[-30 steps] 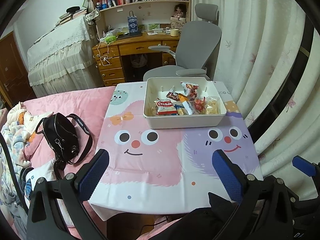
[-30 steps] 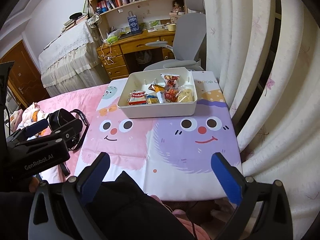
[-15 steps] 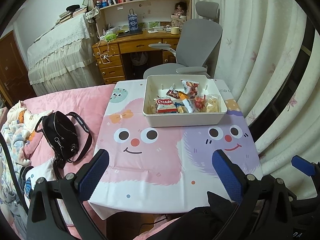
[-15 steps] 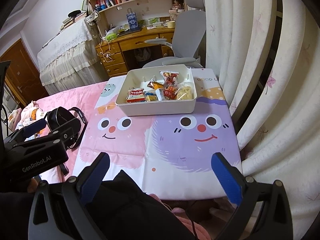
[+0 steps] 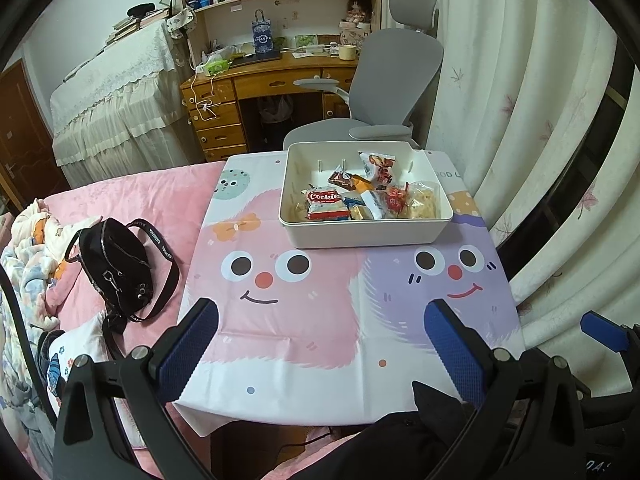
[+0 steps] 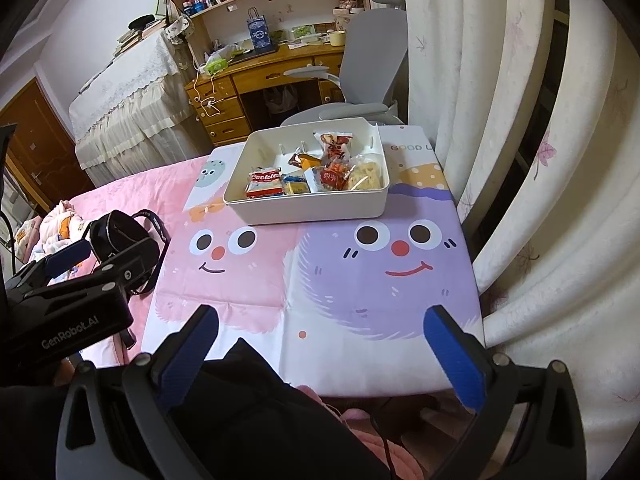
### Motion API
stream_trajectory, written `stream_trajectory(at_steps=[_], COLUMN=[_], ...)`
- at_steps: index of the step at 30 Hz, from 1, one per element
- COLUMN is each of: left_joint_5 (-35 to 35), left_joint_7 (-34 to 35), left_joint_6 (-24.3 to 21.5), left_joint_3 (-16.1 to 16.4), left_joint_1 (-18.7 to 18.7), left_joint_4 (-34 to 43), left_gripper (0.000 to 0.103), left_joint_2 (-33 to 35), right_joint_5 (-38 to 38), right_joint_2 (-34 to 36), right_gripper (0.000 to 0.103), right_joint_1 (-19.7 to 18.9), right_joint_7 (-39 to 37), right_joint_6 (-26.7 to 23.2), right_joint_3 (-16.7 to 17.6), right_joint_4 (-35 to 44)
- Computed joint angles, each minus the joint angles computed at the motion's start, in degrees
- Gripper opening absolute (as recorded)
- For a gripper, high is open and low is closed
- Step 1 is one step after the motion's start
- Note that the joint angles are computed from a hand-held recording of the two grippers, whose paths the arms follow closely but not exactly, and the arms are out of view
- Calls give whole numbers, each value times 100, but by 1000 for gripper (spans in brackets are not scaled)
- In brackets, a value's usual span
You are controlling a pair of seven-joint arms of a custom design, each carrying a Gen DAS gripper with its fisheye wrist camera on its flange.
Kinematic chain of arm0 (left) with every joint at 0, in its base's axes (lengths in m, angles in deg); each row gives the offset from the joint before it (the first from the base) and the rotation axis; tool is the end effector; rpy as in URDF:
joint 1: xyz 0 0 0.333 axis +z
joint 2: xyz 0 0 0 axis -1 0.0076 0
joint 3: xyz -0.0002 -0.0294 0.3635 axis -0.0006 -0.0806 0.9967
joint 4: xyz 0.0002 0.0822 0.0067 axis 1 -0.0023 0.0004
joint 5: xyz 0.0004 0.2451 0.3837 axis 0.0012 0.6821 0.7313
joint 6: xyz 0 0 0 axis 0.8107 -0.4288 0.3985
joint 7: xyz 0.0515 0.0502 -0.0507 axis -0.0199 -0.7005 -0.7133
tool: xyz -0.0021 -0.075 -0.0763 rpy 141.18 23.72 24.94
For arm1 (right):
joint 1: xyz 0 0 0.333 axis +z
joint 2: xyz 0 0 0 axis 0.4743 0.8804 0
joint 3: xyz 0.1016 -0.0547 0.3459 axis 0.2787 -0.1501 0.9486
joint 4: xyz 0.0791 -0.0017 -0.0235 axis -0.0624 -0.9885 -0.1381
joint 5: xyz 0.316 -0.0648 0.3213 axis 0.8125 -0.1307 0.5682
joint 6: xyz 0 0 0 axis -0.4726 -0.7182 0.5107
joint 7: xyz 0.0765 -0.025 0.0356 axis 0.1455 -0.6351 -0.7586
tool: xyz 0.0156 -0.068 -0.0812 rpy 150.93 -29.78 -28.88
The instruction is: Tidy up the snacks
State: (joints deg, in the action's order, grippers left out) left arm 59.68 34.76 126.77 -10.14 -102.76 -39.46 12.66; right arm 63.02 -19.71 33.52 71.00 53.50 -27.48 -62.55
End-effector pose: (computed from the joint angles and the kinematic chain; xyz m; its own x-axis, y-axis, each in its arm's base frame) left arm 0.6677 -0.2572 0.6799 0.0834 -0.9951 -0.0531 -0.8049 -0.0358 -0.5923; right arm 0.6585 0.0477 0.6598 0.1338 -0.9730 -0.1880 -0.8553 -0.0176 -0.5178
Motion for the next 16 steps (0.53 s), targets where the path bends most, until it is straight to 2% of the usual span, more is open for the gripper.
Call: stream_trajectory(at_steps=[16], left_joint_5=[-5], left_joint_7=[1], left_joint_6=[-36], left_joint_3=[1], left_joint_1=[-17], left_joint_4=[59], left_gripper=[102], left_joint_2=[57], right_joint_5=[83], right_joint_2=[158], right_gripper=[103], right_joint_1=[-38], right_joint_7=[-86], right_joint_6=[-128], right_joint_3=[4], right_joint_4=[159])
